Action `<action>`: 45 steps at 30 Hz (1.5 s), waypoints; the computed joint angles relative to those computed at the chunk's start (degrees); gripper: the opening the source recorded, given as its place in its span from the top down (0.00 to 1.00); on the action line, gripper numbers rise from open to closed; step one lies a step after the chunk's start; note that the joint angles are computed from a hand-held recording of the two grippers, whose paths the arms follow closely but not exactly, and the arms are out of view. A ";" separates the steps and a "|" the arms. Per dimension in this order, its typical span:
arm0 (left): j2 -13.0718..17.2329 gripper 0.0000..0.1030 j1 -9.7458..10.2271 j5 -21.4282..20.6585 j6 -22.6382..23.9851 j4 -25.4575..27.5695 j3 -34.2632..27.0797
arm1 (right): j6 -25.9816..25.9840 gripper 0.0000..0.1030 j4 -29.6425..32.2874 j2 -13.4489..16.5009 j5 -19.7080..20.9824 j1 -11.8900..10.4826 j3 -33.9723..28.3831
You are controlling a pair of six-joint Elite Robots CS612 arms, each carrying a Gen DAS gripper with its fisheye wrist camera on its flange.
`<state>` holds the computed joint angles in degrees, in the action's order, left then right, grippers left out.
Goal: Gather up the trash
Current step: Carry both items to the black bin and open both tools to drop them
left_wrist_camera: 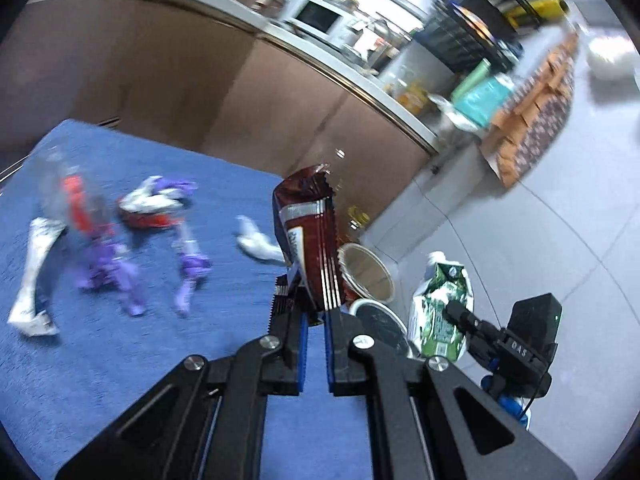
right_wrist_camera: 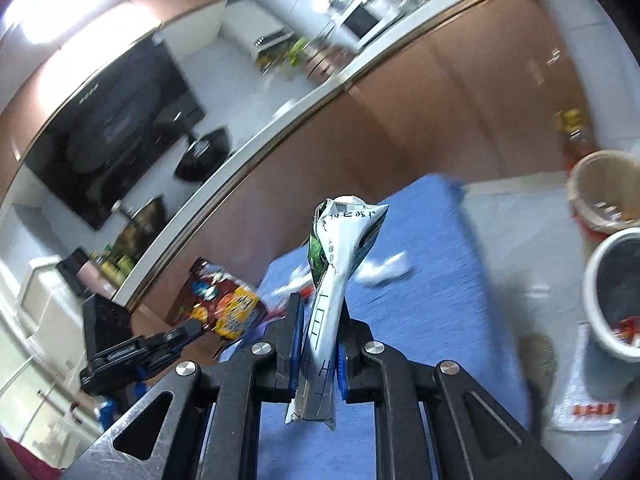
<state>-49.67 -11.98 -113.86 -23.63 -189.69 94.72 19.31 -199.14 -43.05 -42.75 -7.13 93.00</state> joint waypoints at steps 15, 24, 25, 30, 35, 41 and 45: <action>11.59 0.94 -12.52 -3.77 13.96 26.82 -24.49 | 1.62 0.87 -2.64 -0.03 -24.44 -6.36 3.03; 22.98 0.93 -16.57 -3.13 17.30 42.39 -43.92 | 0.80 0.87 5.94 5.08 -33.32 -6.78 -3.25; 24.42 0.93 -16.90 -3.28 17.17 44.24 -46.21 | 0.68 0.87 6.88 5.51 -34.34 -6.71 -3.89; 28.64 0.92 -17.70 -4.38 17.99 49.40 -53.02 | -0.44 0.85 10.54 6.92 -36.95 -6.65 -6.77; 31.33 0.91 -17.89 -5.35 17.48 52.24 -57.10 | -0.80 0.78 11.26 7.14 -39.97 -6.29 -6.89; 29.96 0.91 -16.93 -7.16 17.62 49.70 -54.35 | -1.89 0.78 10.67 6.36 -42.26 -5.30 -6.28; 26.32 0.91 -16.08 -6.93 16.78 44.28 -48.38 | -2.79 0.70 8.71 4.99 -42.99 -4.28 -5.32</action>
